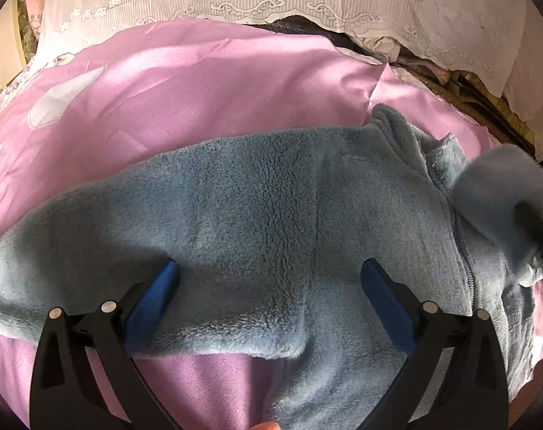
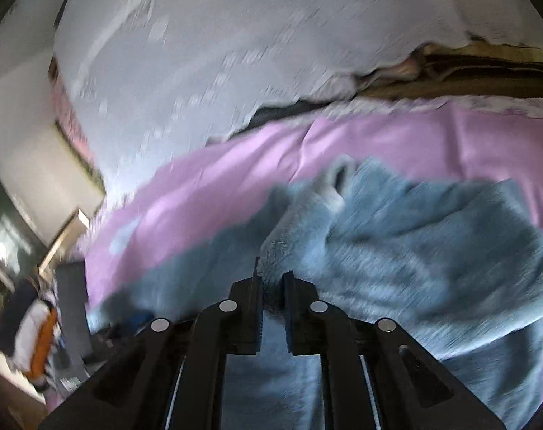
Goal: Fold small clothes
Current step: 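Carry the gripped sleeve across the jacket front with the right tool, then open the right tool to lay the sleeve on the jacket front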
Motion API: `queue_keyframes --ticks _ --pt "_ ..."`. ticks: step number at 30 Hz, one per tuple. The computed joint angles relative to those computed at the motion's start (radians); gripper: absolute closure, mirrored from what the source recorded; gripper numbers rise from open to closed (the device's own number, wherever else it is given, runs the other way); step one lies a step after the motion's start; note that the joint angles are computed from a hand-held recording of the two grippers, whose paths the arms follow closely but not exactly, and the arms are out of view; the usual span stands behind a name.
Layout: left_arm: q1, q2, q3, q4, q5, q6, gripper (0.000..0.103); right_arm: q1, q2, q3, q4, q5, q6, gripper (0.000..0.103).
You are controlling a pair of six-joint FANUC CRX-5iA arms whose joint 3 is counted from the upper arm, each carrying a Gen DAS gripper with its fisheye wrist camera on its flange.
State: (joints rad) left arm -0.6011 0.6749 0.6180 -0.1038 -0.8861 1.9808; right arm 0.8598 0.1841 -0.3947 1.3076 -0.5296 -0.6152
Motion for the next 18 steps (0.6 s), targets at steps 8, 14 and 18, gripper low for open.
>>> queue_keyframes --ticks 8,14,18 --pt "0.008 -0.012 -0.026 0.027 0.022 -0.019 0.004 0.047 -0.014 -0.002 -0.087 -0.008 0.172 0.054" --pt "0.05 -0.049 -0.141 0.267 0.121 -0.151 0.004 0.123 -0.087 -0.078 -0.097 -0.285 0.172 0.054" --pt "0.063 -0.035 -0.165 0.445 0.139 -0.25 0.005 0.125 -0.193 -0.192 -0.104 -0.411 0.063 0.054"
